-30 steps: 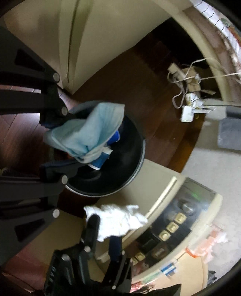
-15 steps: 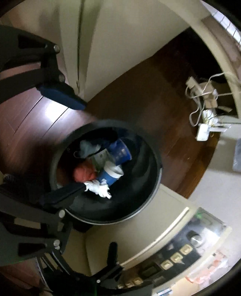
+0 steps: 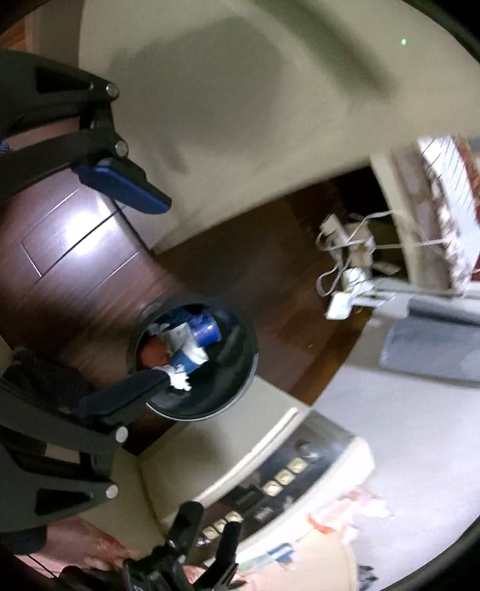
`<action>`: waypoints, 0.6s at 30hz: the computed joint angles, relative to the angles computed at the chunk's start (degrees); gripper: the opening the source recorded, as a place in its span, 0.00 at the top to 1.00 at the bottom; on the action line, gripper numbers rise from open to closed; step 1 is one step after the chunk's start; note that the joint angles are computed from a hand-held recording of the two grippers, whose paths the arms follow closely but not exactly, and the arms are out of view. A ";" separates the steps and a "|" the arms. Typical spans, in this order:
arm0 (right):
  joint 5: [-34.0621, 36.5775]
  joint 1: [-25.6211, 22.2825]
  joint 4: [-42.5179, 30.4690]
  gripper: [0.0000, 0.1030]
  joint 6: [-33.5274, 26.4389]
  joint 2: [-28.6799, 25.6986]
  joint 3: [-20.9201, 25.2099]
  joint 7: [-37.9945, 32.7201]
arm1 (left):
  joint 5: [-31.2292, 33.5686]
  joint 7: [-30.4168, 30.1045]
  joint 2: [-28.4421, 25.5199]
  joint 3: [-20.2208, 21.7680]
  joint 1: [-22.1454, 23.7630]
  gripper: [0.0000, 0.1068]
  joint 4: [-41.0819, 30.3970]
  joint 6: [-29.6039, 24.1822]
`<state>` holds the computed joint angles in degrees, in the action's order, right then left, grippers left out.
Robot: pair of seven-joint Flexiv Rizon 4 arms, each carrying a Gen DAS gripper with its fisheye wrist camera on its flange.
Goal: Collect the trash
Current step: 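Move both tools back toward the table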
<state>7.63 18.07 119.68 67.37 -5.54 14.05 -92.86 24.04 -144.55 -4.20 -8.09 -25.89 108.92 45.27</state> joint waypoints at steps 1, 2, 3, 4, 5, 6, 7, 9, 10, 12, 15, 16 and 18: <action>-0.03 0.32 -0.16 0.00 -0.42 1.42 0.47 0.44 | 0.78 -0.78 1.01 0.05 -0.25 0.18 0.14 -0.85; 0.09 0.66 -0.26 0.00 -0.82 2.98 0.81 0.86 | 1.59 -1.62 3.27 0.04 -0.53 0.18 0.58 -2.30; 0.34 1.14 -0.33 0.00 -1.24 4.56 1.13 1.29 | 1.93 -1.93 4.57 -0.19 -0.33 0.18 0.88 -2.77; 1.06 1.69 -0.77 0.00 -1.89 5.76 1.28 1.20 | 3.03 -2.94 5.95 -0.65 -0.16 0.18 1.02 -3.76; 1.55 2.35 -0.86 0.00 -2.16 6.91 1.47 1.40 | 3.88 -3.68 7.86 -1.20 -0.04 0.18 1.30 -5.51; 1.90 2.89 -0.87 0.00 -2.31 7.82 1.44 1.34 | 4.29 -4.30 9.77 -1.72 0.22 0.18 1.89 -6.60; 1.41 3.64 -0.85 0.00 -2.23 9.28 1.80 2.13 | 4.52 -4.87 10.96 -2.45 0.65 0.18 2.16 -7.51; 0.67 5.08 -0.86 0.00 -2.68 11.21 2.09 3.11 | 4.88 -5.89 15.01 -3.66 1.45 0.18 3.38 -10.06; 0.26 5.70 -0.84 0.00 -2.71 11.95 2.14 3.51 | 4.95 -6.46 16.90 -4.35 1.94 0.18 3.89 -11.22; -0.56 7.20 -1.21 0.00 -3.06 13.54 2.54 4.34 | 4.93 -6.84 20.50 -5.76 2.89 0.18 4.55 -13.69; -2.00 8.92 -2.08 0.00 -4.07 15.42 2.86 5.84 | 5.30 -6.09 25.57 -8.36 4.61 0.18 4.34 -19.27; -2.70 9.52 -2.47 0.00 -4.02 16.00 3.15 6.24 | 4.90 -5.86 26.74 -8.68 5.17 0.18 4.58 -19.60; -5.97 10.10 -3.08 0.00 -3.77 16.76 4.09 8.28 | 4.65 -5.84 30.35 -9.44 6.37 0.18 5.06 -20.76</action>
<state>1.66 28.18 116.60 63.60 11.22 18.14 -84.58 28.69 -150.39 26.16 -17.52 -19.52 113.97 24.51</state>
